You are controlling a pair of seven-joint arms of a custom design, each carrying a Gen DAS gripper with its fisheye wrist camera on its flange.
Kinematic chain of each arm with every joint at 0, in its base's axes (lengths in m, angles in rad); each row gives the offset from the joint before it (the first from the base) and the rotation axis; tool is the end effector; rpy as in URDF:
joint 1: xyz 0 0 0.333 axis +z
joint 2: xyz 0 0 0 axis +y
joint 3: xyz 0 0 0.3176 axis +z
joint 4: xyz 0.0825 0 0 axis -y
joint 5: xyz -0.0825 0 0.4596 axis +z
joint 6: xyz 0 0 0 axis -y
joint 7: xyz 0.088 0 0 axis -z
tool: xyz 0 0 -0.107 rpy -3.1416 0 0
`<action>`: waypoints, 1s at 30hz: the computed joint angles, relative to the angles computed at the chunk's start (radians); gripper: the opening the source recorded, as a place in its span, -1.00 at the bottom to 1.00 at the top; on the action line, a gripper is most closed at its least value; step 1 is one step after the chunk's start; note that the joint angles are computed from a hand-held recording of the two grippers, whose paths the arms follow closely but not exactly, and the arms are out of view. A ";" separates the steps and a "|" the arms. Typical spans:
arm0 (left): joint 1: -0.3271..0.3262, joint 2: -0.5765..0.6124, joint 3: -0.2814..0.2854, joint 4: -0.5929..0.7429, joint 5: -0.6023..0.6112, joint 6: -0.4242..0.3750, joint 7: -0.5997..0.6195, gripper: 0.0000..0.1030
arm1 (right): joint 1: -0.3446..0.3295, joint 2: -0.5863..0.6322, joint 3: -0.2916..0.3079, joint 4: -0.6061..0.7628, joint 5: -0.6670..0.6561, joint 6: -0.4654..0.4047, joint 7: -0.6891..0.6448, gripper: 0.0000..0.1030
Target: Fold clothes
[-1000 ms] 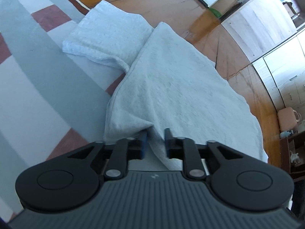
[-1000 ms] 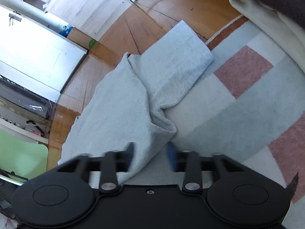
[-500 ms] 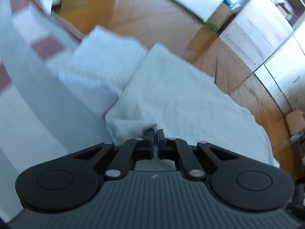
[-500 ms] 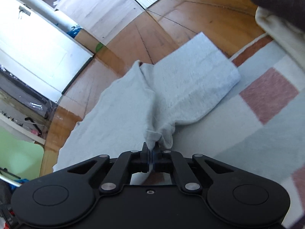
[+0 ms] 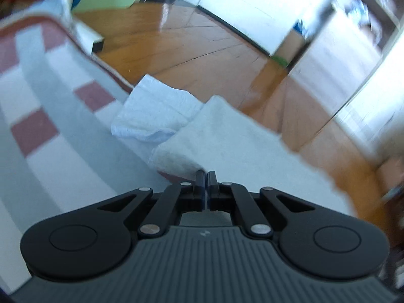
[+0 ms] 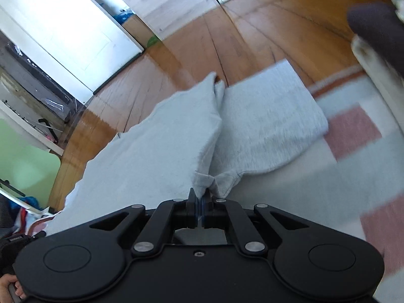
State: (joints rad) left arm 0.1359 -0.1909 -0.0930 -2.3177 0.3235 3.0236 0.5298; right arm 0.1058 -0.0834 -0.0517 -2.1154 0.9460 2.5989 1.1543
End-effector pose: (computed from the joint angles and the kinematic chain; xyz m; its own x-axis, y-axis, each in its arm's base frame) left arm 0.5918 -0.0001 0.4857 0.4642 -0.7403 0.4863 -0.4176 -0.6671 -0.6169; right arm 0.6320 0.0174 0.4751 -0.0087 -0.8151 -0.5793 -0.7935 0.3581 -0.4921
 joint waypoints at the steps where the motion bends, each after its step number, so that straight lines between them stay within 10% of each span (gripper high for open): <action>1: 0.008 -0.005 -0.003 0.001 0.021 -0.010 -0.005 -1.00 | -0.005 0.002 -0.001 0.002 -0.038 -0.026 0.018 -0.94; 4: 0.064 -0.002 -0.050 0.023 0.141 -0.100 -0.088 -1.00 | -0.009 0.014 0.000 0.012 -0.081 -0.035 0.030 -0.94; 8: -0.059 0.018 0.063 0.023 -0.155 -0.166 0.116 -1.00 | -0.010 0.025 0.007 0.018 -0.103 -0.038 0.028 -0.94; 13: -0.068 0.048 0.073 0.044 -0.310 -0.273 0.184 -0.86 | -0.016 0.040 0.007 0.016 -0.108 -0.041 0.052 -0.94; 16: -0.038 0.080 0.039 0.077 -0.185 -0.343 0.116 -0.36 | -0.019 0.044 0.008 0.015 -0.107 -0.046 0.039 -0.94; 20: -0.049 0.102 0.040 0.079 -0.206 -0.274 0.180 0.69 | -0.020 0.048 0.009 0.014 -0.099 -0.049 0.026 -0.94; 22: -0.046 0.124 0.031 0.088 -0.168 -0.235 0.160 0.91 | -0.024 0.053 0.007 0.018 -0.087 -0.058 0.015 -0.94; 24: -0.036 0.148 0.020 0.109 -0.039 -0.216 0.094 0.60 | -0.027 0.058 0.006 0.022 -0.077 -0.067 0.010 -0.93; 25: -0.035 0.160 0.016 0.125 0.031 -0.224 0.075 -0.48 | -0.028 0.060 0.007 0.024 -0.076 -0.068 0.008 -0.93; 26: -0.038 0.172 0.016 0.141 0.060 -0.237 0.099 -0.85 | -0.029 0.063 0.007 0.026 -0.075 -0.069 0.007 -0.93; 30: -0.048 0.158 0.014 0.156 0.183 -0.287 0.018 -0.87 | -0.031 0.061 0.011 0.028 -0.083 -0.067 0.000 -0.93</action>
State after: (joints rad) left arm 0.0883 -0.0328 -0.0795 -2.1615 0.5064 2.7370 0.5480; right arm 0.0749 -0.0227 -0.0406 -2.0874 0.8629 2.5321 1.1540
